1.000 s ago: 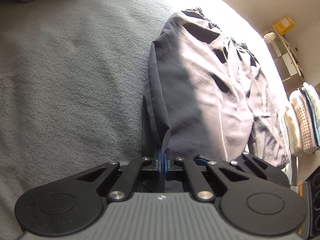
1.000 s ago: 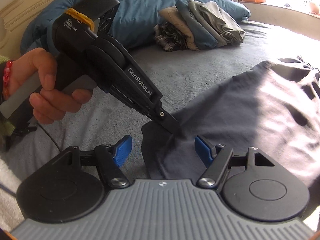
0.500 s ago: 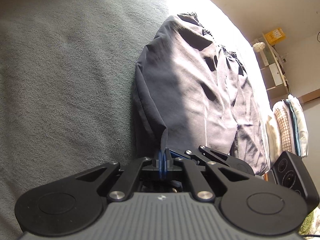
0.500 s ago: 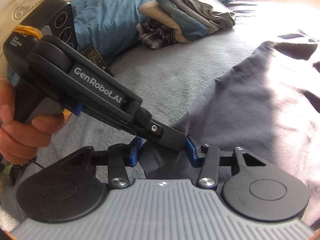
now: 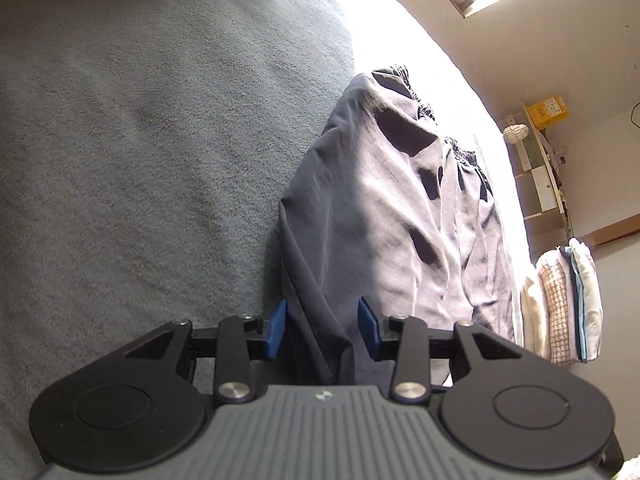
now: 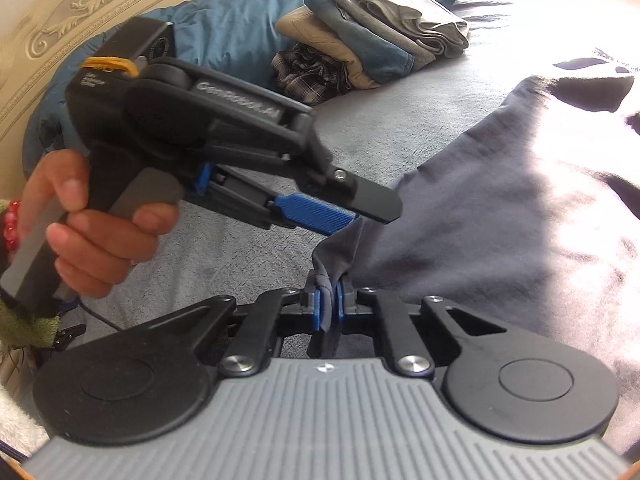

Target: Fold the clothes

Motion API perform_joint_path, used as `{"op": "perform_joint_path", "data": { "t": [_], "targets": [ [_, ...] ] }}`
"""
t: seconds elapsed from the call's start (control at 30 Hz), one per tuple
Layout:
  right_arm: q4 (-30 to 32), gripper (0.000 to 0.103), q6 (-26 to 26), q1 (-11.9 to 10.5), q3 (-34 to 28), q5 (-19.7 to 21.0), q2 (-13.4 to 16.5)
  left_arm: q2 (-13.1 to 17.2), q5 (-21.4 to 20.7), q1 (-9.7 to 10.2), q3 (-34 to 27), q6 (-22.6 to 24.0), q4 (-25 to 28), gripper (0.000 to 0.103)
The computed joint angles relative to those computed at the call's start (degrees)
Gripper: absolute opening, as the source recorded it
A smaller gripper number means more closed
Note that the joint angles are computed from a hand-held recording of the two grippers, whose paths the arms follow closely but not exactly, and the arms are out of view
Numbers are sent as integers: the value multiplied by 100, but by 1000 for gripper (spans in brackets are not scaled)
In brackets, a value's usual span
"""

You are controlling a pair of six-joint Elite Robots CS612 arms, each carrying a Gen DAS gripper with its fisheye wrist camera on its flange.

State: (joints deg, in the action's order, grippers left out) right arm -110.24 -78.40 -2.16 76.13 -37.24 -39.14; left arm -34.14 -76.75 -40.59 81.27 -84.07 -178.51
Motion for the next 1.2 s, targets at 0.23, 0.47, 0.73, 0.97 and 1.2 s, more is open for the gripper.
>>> {"op": "perform_joint_path", "data": {
  "t": [0.23,0.47,0.73,0.97,1.2],
  "targets": [
    [540,6,-167,-50,-217,73,35,421,-336,383,-654,624,-10,45],
    [1335,6,-415,-122,-546,152,92,948,-350,766,-1792,994,649,48],
    [2166,6,-458,-217,-1030,224,245,1743,-457,1090,-3580,1618,1590,56],
    [2252,6,-433,-291,-1083,236,249,2343,-509,1202,-4786,1731,2316,53],
    [2014,6,-144,-304,-965,268,230,2727,-341,1170,-5657,1747,2955,17]
  ]
}}
